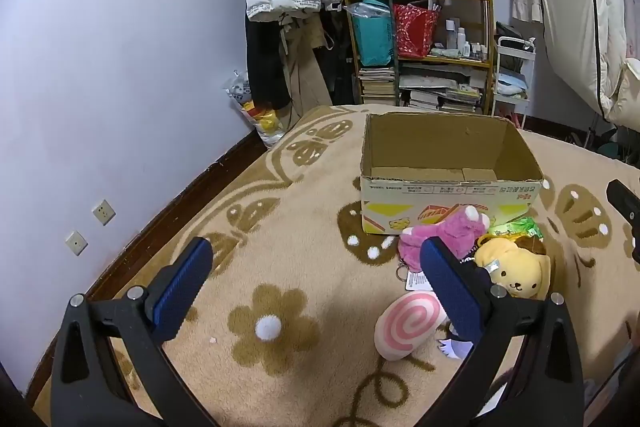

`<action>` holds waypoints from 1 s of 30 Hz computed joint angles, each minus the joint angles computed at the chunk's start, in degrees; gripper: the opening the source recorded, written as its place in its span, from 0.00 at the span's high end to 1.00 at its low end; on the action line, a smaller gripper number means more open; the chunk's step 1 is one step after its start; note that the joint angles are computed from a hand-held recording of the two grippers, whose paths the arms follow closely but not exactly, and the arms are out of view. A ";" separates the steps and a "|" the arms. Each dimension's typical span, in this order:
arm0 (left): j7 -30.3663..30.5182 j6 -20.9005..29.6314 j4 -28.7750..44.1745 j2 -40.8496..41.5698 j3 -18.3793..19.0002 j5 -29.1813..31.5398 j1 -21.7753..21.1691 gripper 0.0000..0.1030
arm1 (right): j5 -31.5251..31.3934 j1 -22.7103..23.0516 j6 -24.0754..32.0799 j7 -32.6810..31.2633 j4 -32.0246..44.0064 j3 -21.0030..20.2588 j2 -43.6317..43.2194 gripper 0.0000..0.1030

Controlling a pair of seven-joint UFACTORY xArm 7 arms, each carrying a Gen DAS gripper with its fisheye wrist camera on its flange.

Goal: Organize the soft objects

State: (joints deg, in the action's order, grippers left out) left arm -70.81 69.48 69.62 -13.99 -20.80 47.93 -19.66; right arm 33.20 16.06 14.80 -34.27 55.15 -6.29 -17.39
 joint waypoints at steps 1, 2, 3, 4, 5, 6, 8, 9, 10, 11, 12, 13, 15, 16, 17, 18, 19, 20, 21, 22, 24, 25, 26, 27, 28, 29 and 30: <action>0.69 -0.58 -0.36 -0.34 0.56 0.04 0.20 0.01 | -0.13 -0.11 -0.02 0.13 0.00 0.09 0.02 0.00; 0.61 -0.54 -0.32 -0.25 0.43 0.04 0.27 0.01 | -0.13 -0.11 -0.02 0.13 0.00 0.09 0.02 0.00; 0.51 -0.53 -0.29 -0.17 0.35 0.01 0.30 0.01 | -0.09 -0.09 0.00 0.11 0.00 0.07 0.00 0.00; 0.38 -0.51 -0.30 -0.11 0.28 0.00 0.31 0.01 | -0.06 -0.08 0.03 0.09 0.01 0.05 0.01 0.00; 0.27 -0.49 -0.32 -0.07 0.24 -0.01 0.31 0.01 | -0.13 -0.13 -0.07 0.15 -0.03 0.11 -0.01 0.00; 0.14 -0.49 -0.37 -0.07 0.21 -0.01 0.29 0.01 | -0.14 -0.12 -0.07 0.15 -0.03 0.10 -0.01 0.00; 0.74 -0.56 -0.35 -0.28 0.40 0.05 0.33 0.01 | -0.07 -0.07 -0.10 0.13 -0.01 0.06 0.02 0.00; 0.63 -0.54 -0.33 -0.22 0.31 0.08 0.36 0.01 | -0.07 -0.07 -0.10 0.13 -0.01 0.06 0.02 0.00; 0.87 -0.60 -0.32 -0.28 0.39 -0.01 0.39 0.01 | -0.18 -0.14 -0.02 0.18 -0.02 0.09 -0.02 0.00; 0.85 -0.59 -0.33 -0.28 0.34 0.01 0.42 0.01 | -0.10 -0.07 -0.02 0.10 -0.02 0.04 -0.06 0.00; 0.77 -0.56 -0.29 -0.20 0.26 0.03 0.43 0.01 | -0.10 -0.07 -0.02 0.11 -0.02 0.04 -0.06 0.00; 0.66 -0.49 -0.22 -0.06 0.17 0.05 0.41 0.01 | -0.11 -0.07 -0.02 0.11 -0.02 0.04 -0.06 0.00; 0.46 -0.39 -0.11 0.20 0.06 0.08 0.29 0.01 | -0.11 -0.06 -0.07 0.08 -0.01 0.04 -0.01 0.00; 0.37 -0.35 -0.08 0.31 0.04 0.09 0.21 0.01 | -0.01 0.00 -0.02 -0.01 -0.01 -0.03 -0.04 0.00; 0.92 -0.38 -0.04 -0.05 0.37 -0.06 0.22 0.01 | -0.01 0.00 -0.02 -0.01 -0.01 -0.02 -0.04 0.00; 0.93 -0.34 -0.04 -0.05 0.35 -0.01 0.26 0.01 | 0.03 0.02 0.00 -0.03 0.03 -0.02 0.00 0.00; 0.90 -0.33 -0.03 -0.02 0.32 -0.01 0.27 0.01 | 0.05 0.00 -0.07 -0.03 -0.03 -0.01 -0.06 0.00; 0.95 -0.32 -0.02 -0.03 0.33 -0.02 0.28 0.01 | 0.05 0.00 -0.07 -0.03 -0.03 -0.01 -0.06 0.00; 0.95 -0.33 -0.02 -0.03 0.32 -0.03 0.29 0.01 | 0.05 0.00 -0.07 -0.03 -0.03 -0.01 -0.06 0.00; 0.93 -0.27 0.05 0.07 0.27 -0.02 0.28 0.01 | 0.05 0.00 -0.07 -0.03 -0.03 -0.01 -0.06 0.00; 0.99 -0.30 -0.01 0.00 0.32 -0.01 0.29 0.01 | 0.05 -0.02 -0.05 0.04 -0.04 0.01 -0.07 0.00; 0.97 -0.32 0.00 0.02 0.31 -0.03 0.28 0.01 | 0.09 0.01 -0.11 0.00 -0.06 -0.01 -0.07 0.00; 1.00 -0.28 0.03 0.02 0.31 -0.03 0.29 0.01 | 0.09 0.03 -0.06 -0.04 -0.03 -0.03 -0.05 0.00; 1.00 -0.28 0.03 0.02 0.31 -0.03 0.29 0.01 | 0.13 0.04 -0.09 -0.05 -0.05 -0.04 -0.07 0.00; 0.92 -0.21 0.09 0.13 0.25 0.01 0.27 0.01 | 0.17 0.06 -0.16 -0.09 -0.06 -0.05 -0.05 0.00; 1.06 -0.25 0.06 0.05 0.33 -0.03 0.26 0.01 | 0.14 0.05 -0.11 -0.08 -0.03 -0.05 0.00 0.00; 0.98 -0.18 0.12 0.15 0.26 0.03 0.25 0.01 | 0.22 0.08 0.01 -0.13 0.00 -0.11 -0.01 0.00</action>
